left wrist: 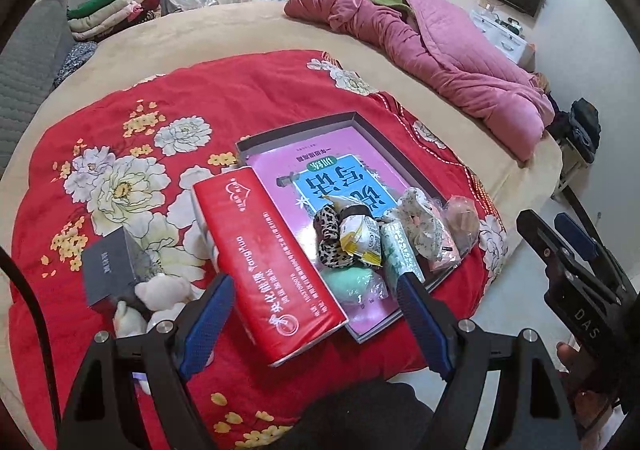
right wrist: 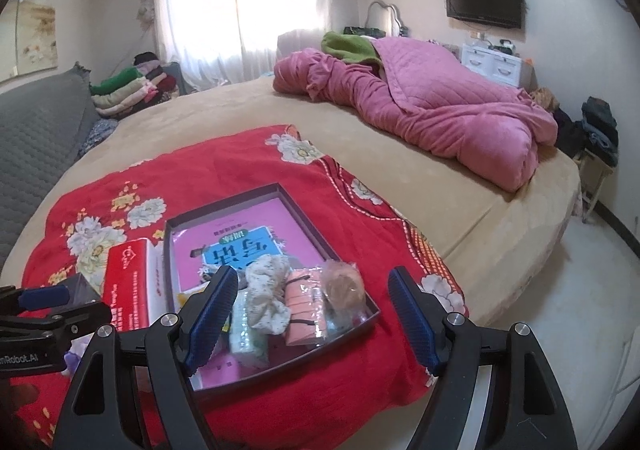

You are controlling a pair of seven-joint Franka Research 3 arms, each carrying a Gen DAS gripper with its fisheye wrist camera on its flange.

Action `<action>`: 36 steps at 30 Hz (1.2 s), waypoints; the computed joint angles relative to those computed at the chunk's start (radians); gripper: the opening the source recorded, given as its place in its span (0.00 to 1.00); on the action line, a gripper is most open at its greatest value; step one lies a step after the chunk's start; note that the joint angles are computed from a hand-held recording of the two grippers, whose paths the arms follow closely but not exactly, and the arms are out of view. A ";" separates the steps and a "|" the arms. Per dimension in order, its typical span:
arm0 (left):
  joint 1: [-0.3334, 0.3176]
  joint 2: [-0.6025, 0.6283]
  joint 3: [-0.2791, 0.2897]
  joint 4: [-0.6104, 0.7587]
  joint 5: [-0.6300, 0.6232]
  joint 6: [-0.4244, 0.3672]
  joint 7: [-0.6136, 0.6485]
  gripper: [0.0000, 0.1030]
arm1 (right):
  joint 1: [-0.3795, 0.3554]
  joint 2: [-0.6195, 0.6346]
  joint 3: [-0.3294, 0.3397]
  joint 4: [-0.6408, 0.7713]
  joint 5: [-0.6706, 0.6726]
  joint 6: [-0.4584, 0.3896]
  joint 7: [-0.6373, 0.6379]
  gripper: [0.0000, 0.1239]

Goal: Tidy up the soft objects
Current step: 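Withdraw both open tools from the box toward the two teddy bears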

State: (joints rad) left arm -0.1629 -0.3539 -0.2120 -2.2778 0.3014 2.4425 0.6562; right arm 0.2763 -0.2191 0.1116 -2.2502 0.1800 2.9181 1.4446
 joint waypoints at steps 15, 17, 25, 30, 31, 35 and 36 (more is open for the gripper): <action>-0.009 -0.137 0.008 -0.099 -0.028 -0.032 -0.008 0.80 | 0.038 -0.079 0.017 -0.024 0.023 -0.043 -0.026 0.63; -0.007 -0.164 0.007 -0.117 -0.029 -0.039 -0.014 0.80 | 0.044 -0.086 0.020 -0.027 0.024 -0.049 -0.030 0.63; -0.009 -0.277 0.016 -0.195 -0.046 -0.081 -0.029 0.80 | 0.092 -0.117 0.032 -0.038 0.038 -0.078 -0.064 0.63; -0.003 -0.359 0.021 -0.248 -0.050 -0.105 -0.045 0.80 | 0.137 -0.137 0.043 -0.050 0.066 -0.088 -0.096 0.63; -0.003 -0.377 0.024 -0.260 -0.051 -0.109 -0.047 0.80 | 0.146 -0.140 0.043 -0.052 0.073 -0.090 -0.103 0.63; 0.000 -0.444 0.029 -0.300 -0.055 -0.135 -0.056 0.80 | 0.174 -0.156 0.057 -0.063 0.092 -0.079 -0.112 0.63; 0.000 -0.457 0.030 -0.308 -0.056 -0.140 -0.058 0.80 | 0.182 -0.159 0.055 -0.065 0.098 -0.080 -0.118 0.63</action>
State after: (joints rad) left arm -0.1625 -0.8108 -0.1825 -2.5862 0.2456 2.3028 0.5987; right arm 0.4578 -0.3785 0.1668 -2.3154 0.2781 2.8378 1.3263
